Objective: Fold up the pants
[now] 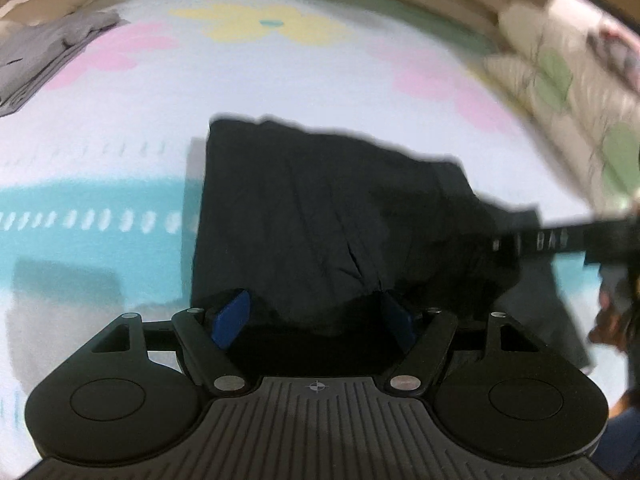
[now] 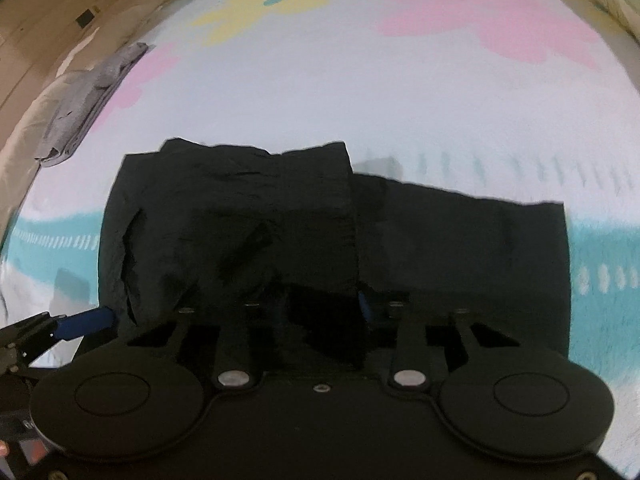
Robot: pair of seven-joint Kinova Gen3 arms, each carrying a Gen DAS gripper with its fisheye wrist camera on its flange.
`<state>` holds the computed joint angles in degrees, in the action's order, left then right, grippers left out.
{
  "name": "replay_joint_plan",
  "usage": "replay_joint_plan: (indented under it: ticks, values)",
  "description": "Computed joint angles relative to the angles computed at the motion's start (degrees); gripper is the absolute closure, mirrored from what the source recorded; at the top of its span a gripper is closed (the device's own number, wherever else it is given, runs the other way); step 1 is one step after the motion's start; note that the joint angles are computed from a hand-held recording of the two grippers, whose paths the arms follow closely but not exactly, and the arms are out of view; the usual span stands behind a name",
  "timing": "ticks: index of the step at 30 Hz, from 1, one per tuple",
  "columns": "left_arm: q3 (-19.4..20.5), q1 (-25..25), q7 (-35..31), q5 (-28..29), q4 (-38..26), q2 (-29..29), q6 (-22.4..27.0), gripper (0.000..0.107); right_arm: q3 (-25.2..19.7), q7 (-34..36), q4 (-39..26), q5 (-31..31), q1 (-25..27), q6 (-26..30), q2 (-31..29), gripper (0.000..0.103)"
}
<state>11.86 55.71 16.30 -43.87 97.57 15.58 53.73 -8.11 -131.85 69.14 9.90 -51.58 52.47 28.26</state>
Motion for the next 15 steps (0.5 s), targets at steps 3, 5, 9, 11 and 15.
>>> replay_joint_plan:
  ticks: [3,5,9,11,15]
  values:
    - [-5.8,7.2,7.0,-4.2,1.3,-2.5,3.7,0.037,-0.1,0.5,1.4,1.6,-1.1,-1.6,-2.3,0.082]
    - [-6.4,9.6,11.3,-7.3,1.5,-2.8,7.6,0.037,-0.3,-0.2,2.1,2.1,-1.7,-2.7,-4.1,0.084]
    - [1.9,4.6,10.2,-9.7,-2.0,-0.3,14.8,0.037,-0.7,-3.3,7.4,5.2,-2.4,-6.7,-9.5,0.086]
    - [2.8,4.1,6.5,-9.2,-4.3,1.2,15.5,0.037,-0.3,-6.8,9.5,8.1,-3.3,-5.3,-11.8,0.086]
    - [5.4,1.4,-2.3,-6.9,-8.4,4.8,13.3,0.037,-1.2,-9.9,10.4,7.6,-0.9,1.8,-12.5,0.085]
